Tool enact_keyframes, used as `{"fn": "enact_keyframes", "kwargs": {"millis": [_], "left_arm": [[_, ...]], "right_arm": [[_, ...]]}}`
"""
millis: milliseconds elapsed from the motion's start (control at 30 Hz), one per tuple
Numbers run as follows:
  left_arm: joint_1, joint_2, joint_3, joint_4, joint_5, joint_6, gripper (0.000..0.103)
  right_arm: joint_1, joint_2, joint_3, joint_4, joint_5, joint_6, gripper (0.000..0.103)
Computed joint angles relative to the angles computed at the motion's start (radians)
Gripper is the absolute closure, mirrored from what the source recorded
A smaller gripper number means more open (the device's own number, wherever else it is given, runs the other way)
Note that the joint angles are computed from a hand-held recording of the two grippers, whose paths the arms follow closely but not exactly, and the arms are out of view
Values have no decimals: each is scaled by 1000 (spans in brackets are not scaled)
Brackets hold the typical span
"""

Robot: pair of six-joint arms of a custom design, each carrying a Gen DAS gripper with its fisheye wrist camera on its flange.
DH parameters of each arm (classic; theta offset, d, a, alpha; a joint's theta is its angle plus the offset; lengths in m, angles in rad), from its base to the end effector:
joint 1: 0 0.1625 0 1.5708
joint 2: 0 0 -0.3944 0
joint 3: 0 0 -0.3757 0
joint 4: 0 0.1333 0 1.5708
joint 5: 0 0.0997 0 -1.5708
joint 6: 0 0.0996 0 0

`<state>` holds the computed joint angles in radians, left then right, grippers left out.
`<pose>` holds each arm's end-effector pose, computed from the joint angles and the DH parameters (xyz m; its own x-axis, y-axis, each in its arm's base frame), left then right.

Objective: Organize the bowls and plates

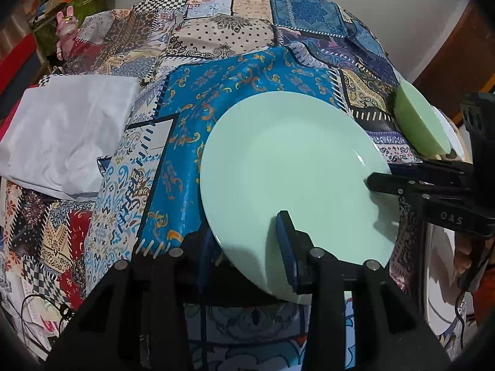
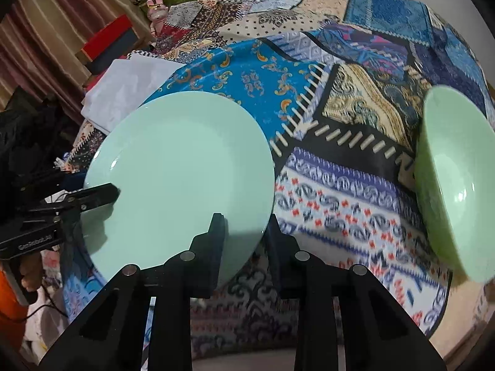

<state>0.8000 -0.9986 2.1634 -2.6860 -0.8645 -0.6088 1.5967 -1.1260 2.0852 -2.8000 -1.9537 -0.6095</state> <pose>-0.1769 -0.4663 0.0683 -0.8272 0.0440 -0.5601 0.2715 0.9041 -0.3300 0.1092 -0.5035 0.1485 -0.7481 -0.4895 0.4479 -0.5528 0.8332 -0.0126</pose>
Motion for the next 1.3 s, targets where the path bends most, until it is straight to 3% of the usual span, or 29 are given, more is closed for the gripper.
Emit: {"fn": "enact_keyframes", "kwargs": {"millis": [233,600,1300], "left_arm": [[-21,-1,13,-8,25,-4,64],[-88,-23,25,3,33,-38,64],[-313,-40,4,104,57,-141,64]], "right_arm": [[0,-3,24,-53,8,-11,79],[-14,-117,110,-96,62,-28,79],[-38,-465,294,-134,136,-64,79]]}}
